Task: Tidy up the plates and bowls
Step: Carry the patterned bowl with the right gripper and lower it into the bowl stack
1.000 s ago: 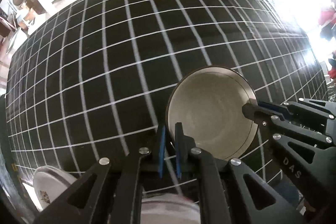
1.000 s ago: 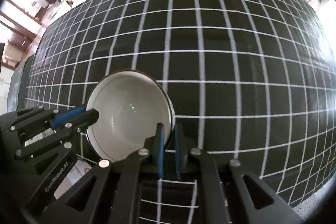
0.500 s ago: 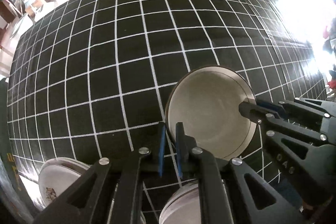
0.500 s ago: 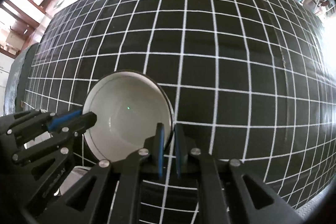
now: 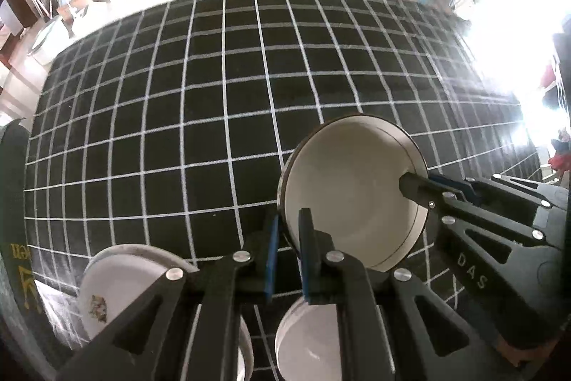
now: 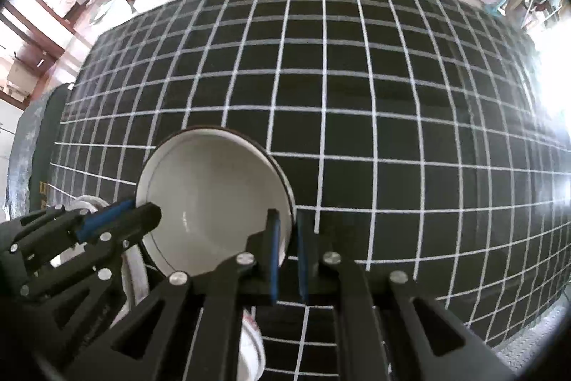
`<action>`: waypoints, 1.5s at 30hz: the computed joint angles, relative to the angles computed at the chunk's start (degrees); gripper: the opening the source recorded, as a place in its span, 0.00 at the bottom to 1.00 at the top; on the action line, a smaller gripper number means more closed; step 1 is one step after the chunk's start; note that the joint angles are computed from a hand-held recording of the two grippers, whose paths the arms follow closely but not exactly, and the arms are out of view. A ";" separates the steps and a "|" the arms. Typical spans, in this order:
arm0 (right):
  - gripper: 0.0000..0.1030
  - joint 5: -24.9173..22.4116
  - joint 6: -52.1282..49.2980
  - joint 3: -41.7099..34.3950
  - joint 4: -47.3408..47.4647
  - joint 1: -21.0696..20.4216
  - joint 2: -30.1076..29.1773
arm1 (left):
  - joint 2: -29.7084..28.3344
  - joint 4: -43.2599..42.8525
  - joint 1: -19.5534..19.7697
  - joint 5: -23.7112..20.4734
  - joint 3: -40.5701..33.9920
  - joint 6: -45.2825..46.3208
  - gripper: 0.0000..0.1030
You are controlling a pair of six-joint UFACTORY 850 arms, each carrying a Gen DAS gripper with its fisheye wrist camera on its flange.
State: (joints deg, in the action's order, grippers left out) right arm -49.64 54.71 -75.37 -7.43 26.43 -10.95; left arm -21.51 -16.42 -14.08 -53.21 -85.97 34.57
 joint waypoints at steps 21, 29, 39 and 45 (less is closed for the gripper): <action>0.11 -4.67 9.10 1.30 -5.88 9.83 5.53 | 17.70 -2.51 6.20 0.03 16.41 6.65 0.08; 0.11 -3.74 9.45 3.36 -3.30 11.50 4.47 | 19.38 -3.38 7.84 0.61 21.63 6.92 0.08; 0.11 -4.29 6.81 3.75 -1.03 11.11 3.40 | 18.85 -1.93 7.65 1.53 23.43 7.07 0.08; 0.11 -3.88 6.50 3.65 -1.53 11.20 3.14 | 17.17 -2.71 7.47 1.54 22.16 7.08 0.08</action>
